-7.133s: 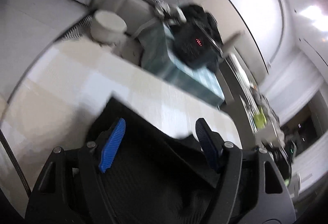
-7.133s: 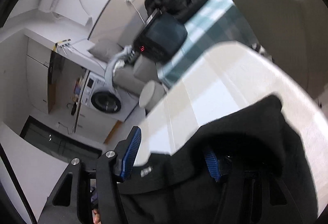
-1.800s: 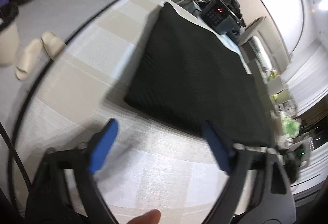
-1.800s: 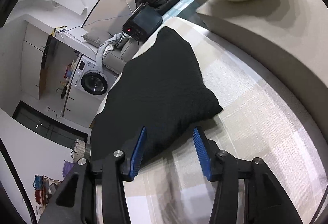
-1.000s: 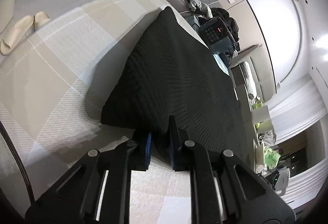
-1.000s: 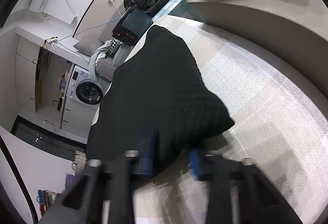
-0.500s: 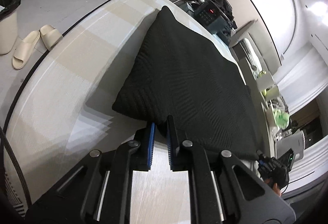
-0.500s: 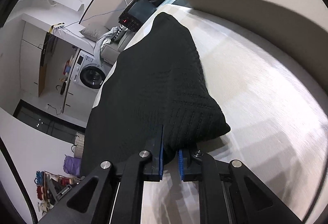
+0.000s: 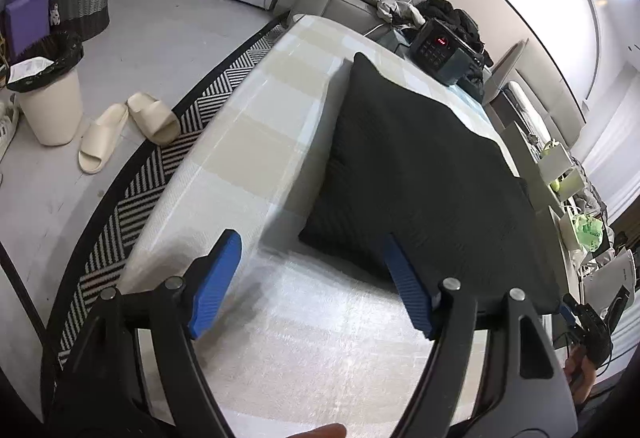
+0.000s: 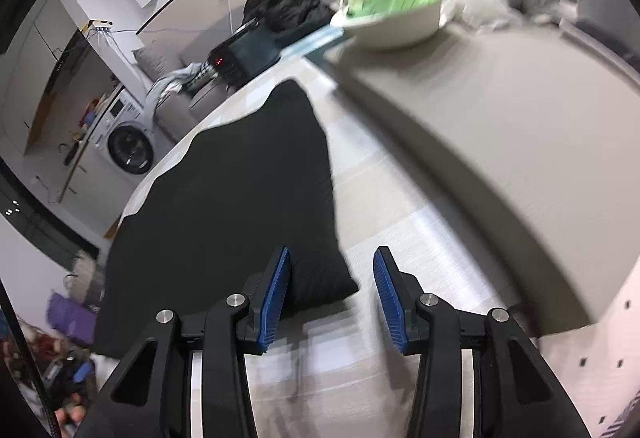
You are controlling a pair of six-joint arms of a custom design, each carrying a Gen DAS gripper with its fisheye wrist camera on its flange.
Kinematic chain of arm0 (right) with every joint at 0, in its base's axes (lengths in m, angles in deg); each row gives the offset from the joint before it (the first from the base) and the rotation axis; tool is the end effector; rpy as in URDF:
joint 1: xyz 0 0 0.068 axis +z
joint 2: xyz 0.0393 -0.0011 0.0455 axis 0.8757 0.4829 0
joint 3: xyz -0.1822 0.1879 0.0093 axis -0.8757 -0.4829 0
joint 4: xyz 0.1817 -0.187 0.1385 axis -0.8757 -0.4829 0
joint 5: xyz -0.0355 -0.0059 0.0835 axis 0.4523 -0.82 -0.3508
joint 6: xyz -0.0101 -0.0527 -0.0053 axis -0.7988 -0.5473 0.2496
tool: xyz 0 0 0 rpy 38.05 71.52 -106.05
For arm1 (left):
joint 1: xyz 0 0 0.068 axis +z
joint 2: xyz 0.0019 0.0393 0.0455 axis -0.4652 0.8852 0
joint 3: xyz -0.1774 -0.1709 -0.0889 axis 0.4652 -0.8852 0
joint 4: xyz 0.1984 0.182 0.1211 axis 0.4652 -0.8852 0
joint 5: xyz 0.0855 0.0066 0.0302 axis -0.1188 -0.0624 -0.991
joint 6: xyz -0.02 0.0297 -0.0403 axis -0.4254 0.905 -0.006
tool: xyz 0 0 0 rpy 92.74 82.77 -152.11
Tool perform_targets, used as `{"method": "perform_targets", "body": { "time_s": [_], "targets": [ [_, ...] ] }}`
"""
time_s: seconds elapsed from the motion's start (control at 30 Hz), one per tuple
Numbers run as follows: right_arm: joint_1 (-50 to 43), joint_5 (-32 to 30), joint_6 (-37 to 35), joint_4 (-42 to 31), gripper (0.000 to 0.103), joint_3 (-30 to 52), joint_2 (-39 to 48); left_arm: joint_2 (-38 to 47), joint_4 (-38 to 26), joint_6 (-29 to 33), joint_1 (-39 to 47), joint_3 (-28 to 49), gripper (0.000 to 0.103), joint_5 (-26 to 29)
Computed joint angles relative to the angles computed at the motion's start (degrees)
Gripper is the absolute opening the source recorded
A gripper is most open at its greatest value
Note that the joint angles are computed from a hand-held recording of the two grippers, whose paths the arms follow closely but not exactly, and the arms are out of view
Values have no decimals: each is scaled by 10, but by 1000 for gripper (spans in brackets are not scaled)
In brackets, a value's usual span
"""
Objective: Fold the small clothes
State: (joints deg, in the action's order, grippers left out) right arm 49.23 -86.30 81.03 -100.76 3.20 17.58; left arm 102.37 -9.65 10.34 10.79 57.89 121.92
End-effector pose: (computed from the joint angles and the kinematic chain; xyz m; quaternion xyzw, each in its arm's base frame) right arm 0.1346 -0.0210 0.1925 0.2464 0.8885 0.1337 0.3633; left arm 0.2498 0.1731 0.1765 -0.1593 0.9154 -0.1672 0.3297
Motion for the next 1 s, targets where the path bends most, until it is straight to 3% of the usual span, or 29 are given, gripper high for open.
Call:
{"method": "perform_targets", "body": {
  "time_s": [0.17, 0.33, 0.47, 0.6, 0.63, 0.73, 0.8, 0.9, 1.0],
  "targets": [
    [46, 16, 9, 33, 44, -13, 1, -1, 31, -34, -39, 1, 72, 7],
    [137, 116, 18, 32, 44, -7, -11, -3, 45, -42, -95, 3, 82, 12],
    [161, 172, -3, -7, 44, 18, -42, -9, 38, -24, -133, 1, 86, -13],
    [154, 223, -53, -70, 44, 64, -67, -19, 40, -11, -157, -8, 101, -23],
    [151, 233, -63, -84, 44, 75, -70, -22, 40, -7, -163, -11, 101, -26],
    [122, 246, -105, -117, 46, 104, -73, -25, 43, 6, -188, -16, 101, -50],
    [125, 252, -114, -117, 56, 105, -72, -21, 55, 11, -206, -19, 101, -69],
    [146, 231, -104, -85, 59, 83, -46, -19, 69, 21, -231, -24, 101, -87],
    [227, 236, -66, -34, 59, 52, 4, -24, 76, 43, -263, -33, 101, -100]
  ]
}}
